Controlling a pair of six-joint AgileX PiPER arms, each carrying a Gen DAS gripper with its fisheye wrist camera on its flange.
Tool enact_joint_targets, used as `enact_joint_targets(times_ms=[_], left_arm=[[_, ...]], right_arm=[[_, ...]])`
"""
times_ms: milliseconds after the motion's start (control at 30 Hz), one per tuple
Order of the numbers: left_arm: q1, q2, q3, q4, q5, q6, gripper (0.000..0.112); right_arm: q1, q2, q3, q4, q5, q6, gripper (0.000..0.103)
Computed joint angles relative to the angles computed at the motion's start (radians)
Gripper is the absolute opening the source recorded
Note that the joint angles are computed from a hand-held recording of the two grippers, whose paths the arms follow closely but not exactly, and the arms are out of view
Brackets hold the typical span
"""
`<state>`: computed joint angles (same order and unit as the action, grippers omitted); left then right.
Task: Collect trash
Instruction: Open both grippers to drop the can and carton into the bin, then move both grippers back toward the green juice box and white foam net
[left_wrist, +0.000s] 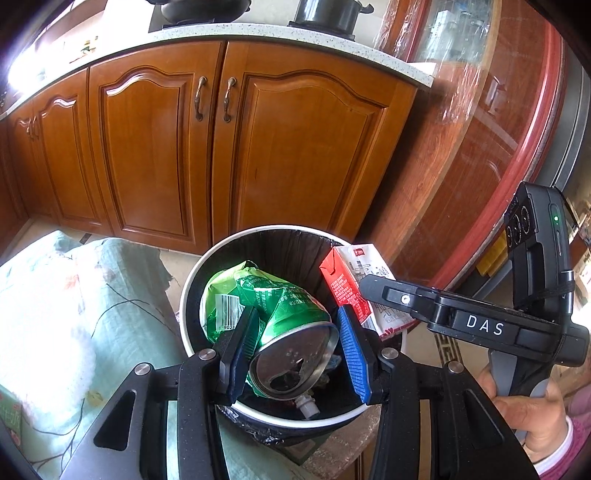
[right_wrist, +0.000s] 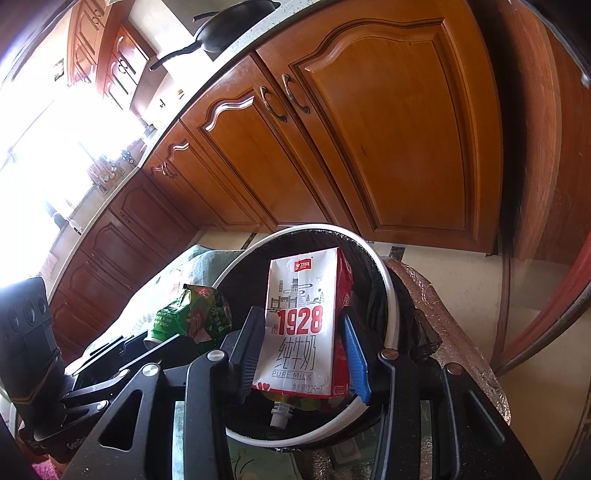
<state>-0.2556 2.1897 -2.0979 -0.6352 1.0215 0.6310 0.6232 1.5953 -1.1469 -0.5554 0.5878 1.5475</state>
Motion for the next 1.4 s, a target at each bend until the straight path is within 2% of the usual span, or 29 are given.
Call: enact_joint_targets(times_ms=[133,200,267,400,533,567,733,967,1167,1400], left_arm=[[-0.002,0.035,-0.065,0.017,0.053,-0.037,0.044],[-0.002,0.037,-0.079,0.024,0.066,-0.061,0.051],[0.006,0.025,-0.067,0.016,0.060,-0.068,0.052],[0.045,-0.053,0.061,-0.046,0.004,-0.006,0.058],[0.101,-0.164,0.251,-0.120,-0.062,0.081,0.064],[0.116,-0.194,0.304,-0.139,-0.080,0.103,0.066],[0.221,-0.337,0.543,-0.248,-0.127,0.242,0.072],[0.387,-0.481,0.748,-0.307,-0.132,0.365,0.075],[0.549,-0.541,0.838,-0.305,-0.123,0.420,0.077],[0.701,-0.538,0.840,-0.273,-0.087,0.403,0.077]], right_arm=[[-0.014,0.013,-0.018,0.052,0.004,-0.036,0.046],[-0.017,0.009,-0.014,0.054,-0.005,-0.025,0.047],[-0.015,0.000,-0.001,0.036,-0.017,0.003,0.056],[0.020,-0.023,0.005,-0.032,0.001,0.086,0.064],[0.084,-0.041,0.015,-0.144,0.015,0.236,0.087],[0.103,-0.041,0.015,-0.172,0.021,0.276,0.089],[0.201,-0.012,-0.026,-0.252,0.064,0.395,0.092],[0.331,0.105,-0.171,-0.298,0.136,0.441,0.098],[0.383,0.258,-0.371,-0.209,0.165,0.286,0.100],[0.389,0.398,-0.545,-0.107,0.150,0.171,0.100]])
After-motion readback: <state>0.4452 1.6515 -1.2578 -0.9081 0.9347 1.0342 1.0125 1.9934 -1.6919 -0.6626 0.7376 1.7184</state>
